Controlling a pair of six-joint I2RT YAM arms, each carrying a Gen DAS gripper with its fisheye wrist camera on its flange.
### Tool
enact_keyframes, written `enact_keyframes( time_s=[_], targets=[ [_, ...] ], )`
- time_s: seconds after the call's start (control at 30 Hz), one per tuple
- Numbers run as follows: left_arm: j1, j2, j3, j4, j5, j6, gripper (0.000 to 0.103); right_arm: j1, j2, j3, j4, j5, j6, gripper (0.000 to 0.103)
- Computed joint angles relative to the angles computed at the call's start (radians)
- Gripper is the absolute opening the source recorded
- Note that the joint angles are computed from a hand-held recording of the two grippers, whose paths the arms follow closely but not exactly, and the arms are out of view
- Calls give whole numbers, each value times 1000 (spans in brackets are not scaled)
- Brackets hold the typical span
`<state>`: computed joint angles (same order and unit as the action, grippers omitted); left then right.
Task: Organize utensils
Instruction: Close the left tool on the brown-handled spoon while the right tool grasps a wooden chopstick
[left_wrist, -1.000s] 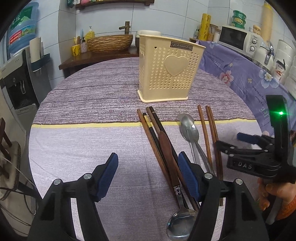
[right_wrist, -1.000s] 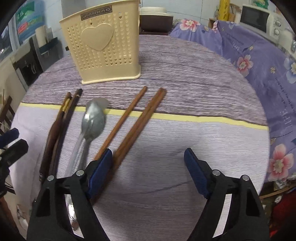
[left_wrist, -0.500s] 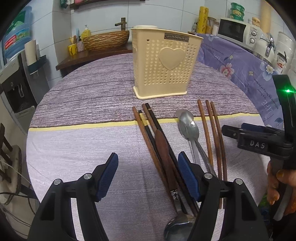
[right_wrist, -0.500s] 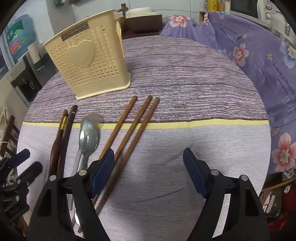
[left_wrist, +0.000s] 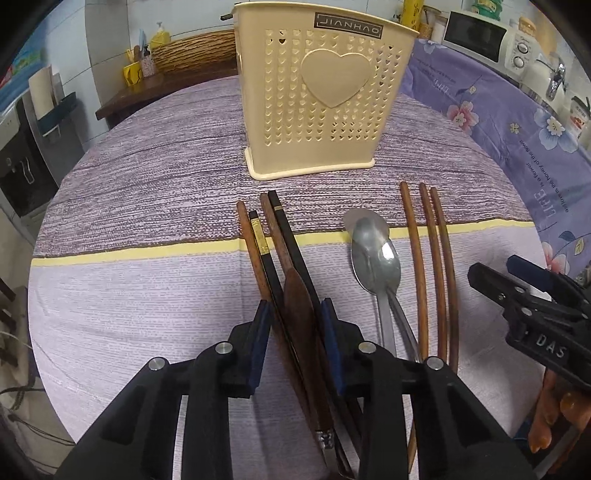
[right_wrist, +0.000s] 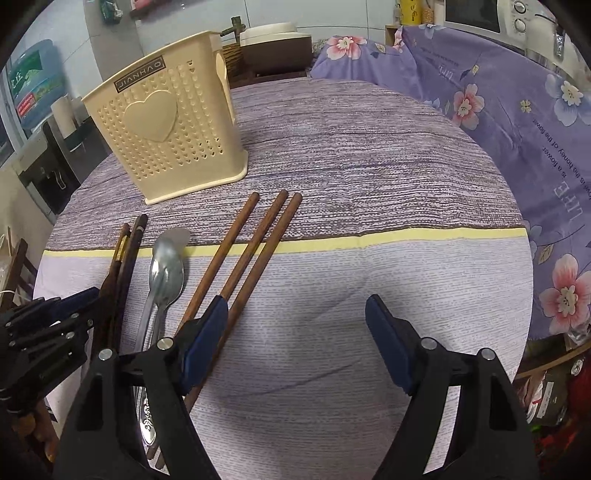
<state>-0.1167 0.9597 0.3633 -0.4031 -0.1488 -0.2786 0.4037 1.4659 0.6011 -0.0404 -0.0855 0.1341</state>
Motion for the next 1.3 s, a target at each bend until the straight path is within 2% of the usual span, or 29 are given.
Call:
enact_keyframes(
  time_s=[0.07, 0.1, 0.23, 0.37, 0.47, 0.6, 0.67, 0.73, 0.77, 0.8, 0.97, 1.07, 1.13, 1.17, 1.3],
  targets=[
    [4, 6, 3, 3, 2, 4, 25, 1, 2, -2, 3, -1, 0, 77],
    [4, 10, 6, 1, -3, 6, 20, 1, 5, 0, 3, -2, -1, 77],
    [63, -3, 1, 5, 57, 27, 19, 3, 29, 25, -2, 0, 1, 77],
    [120, -85, -12, -22, 99, 44, 18, 8, 79, 84, -18, 25, 13, 76],
    [192, -152, -4, -65, 141, 87, 18, 21, 153, 153, -57, 59, 21, 62],
    [318, -164, 11, -74, 199, 158, 18, 27, 202, 210, -82, 48, 55, 60],
    [372, -152, 10, -62, 226, 191, 18, 48, 224, 234, -82, 87, 59, 59],
    [410, -140, 12, -52, 245, 217, 18, 53, 244, 269, -107, 101, 68, 53],
    [418, -136, 15, -50, 250, 224, 18, 52, 256, 289, -123, 108, 71, 41],
    [427, -133, 16, -45, 255, 231, 18, 53, 273, 312, -138, 120, 73, 37],
    [445, -130, 31, -40, 276, 236, 17, 54, 344, 419, -203, 127, 93, 36],
    [439, -134, 46, -43, 270, 238, 16, 80, 377, 460, -219, 177, 92, 36],
    [424, -134, 51, -40, 255, 235, 16, 88, 377, 460, -212, 178, 95, 25],
    [420, -128, 53, -35, 249, 237, 16, 88, 377, 458, -207, 179, 98, 15],
    [443, -87, 63, -24, 270, 248, 16, 56, 366, 439, -184, 114, 113, 12]
  ],
)
